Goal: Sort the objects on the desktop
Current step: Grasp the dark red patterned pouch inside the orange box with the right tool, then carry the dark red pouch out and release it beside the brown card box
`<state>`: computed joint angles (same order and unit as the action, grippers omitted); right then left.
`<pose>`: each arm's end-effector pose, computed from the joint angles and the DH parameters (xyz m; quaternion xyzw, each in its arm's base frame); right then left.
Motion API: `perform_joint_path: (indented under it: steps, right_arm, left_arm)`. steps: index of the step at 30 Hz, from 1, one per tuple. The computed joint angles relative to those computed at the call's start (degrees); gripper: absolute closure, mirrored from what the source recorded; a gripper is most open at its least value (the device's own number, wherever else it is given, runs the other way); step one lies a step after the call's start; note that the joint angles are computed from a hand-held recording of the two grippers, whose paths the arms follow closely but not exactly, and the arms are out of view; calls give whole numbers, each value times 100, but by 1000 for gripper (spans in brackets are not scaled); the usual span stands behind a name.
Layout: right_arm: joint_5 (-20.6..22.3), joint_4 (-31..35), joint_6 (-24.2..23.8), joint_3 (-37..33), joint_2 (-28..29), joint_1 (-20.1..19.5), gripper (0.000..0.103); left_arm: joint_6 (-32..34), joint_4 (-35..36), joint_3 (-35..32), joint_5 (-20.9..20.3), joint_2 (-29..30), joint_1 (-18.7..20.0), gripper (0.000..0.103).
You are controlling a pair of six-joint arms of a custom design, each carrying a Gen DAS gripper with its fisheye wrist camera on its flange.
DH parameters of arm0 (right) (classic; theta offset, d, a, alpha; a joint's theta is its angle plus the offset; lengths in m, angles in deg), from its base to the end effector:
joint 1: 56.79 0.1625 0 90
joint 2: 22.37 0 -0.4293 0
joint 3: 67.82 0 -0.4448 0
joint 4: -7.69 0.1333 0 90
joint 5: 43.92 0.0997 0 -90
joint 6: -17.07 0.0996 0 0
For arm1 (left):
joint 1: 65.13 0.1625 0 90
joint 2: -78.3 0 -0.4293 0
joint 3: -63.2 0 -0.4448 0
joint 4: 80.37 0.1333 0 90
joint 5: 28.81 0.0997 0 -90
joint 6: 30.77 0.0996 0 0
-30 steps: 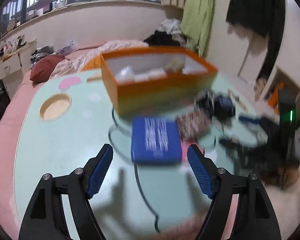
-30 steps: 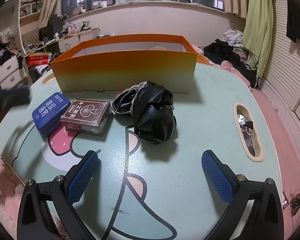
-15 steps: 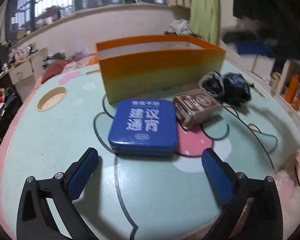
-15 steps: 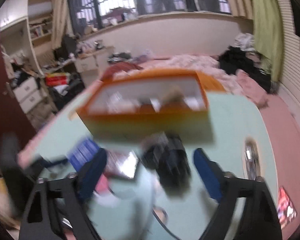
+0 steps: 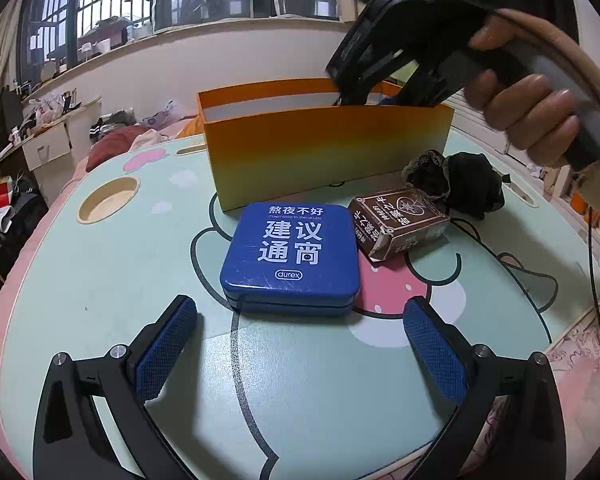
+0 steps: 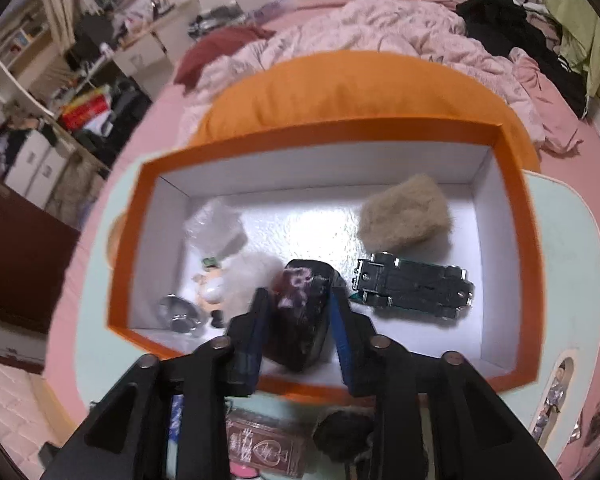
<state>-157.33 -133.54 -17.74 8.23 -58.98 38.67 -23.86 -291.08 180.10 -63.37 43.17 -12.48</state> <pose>0.1698 -0.7918 0.0668 0.3157 -0.9217 0.0462 0.2207 -0.1491 -0.5502 -0.0120 0.1708 0.8315 -0.3998 0.3457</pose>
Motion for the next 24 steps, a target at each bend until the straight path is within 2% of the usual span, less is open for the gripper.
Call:
perform_joint_path:
  steps: [2,3,5,6,7,11,14,16,19,22,24]
  right_arm:
    - [-259,-35,-22,-117,185,8,73]
    - [-327,-152,-106,-99,224,4,76]
    - [-240,-343,-97,-63,224,-31,76]
    - [24,-197,32,-74,161,-82,76]
    - [490,-112,107,-15,22,-170,76]
    - [1663,-548,-123,626,-642,-387,76]
    - [2639,-71,-138,1089,-1261,-674,76]
    - [2996,258,-233,1387,-1598,-827,76]
    - [2996,430,-605,1863,-2027,-1039,76]
    - [2424,-231,-835,2350,-2088,-1215,76]
    - [2264,-450,-828,2421,-1959,-1280,76]
  left_arm:
    - [1,7,-2,-1,-1,2,0]
    - [4,7,1,-7,-5,5,0]
    - [-14,13,12,-5,-11,-16,0]
    - [-8,15,11,-12,-14,-13,0]
    - [-5,15,15,-14,-21,-13,0]
    - [-3,6,9,-7,-10,-13,0]
    - [-2,7,15,-11,-14,-11,0]
    - [2,5,17,-14,-16,-10,0]
    - [6,1,17,-14,-14,-9,0]
    - [18,-2,20,-20,-20,-3,0]
    - [29,-6,24,-25,-25,1,0]
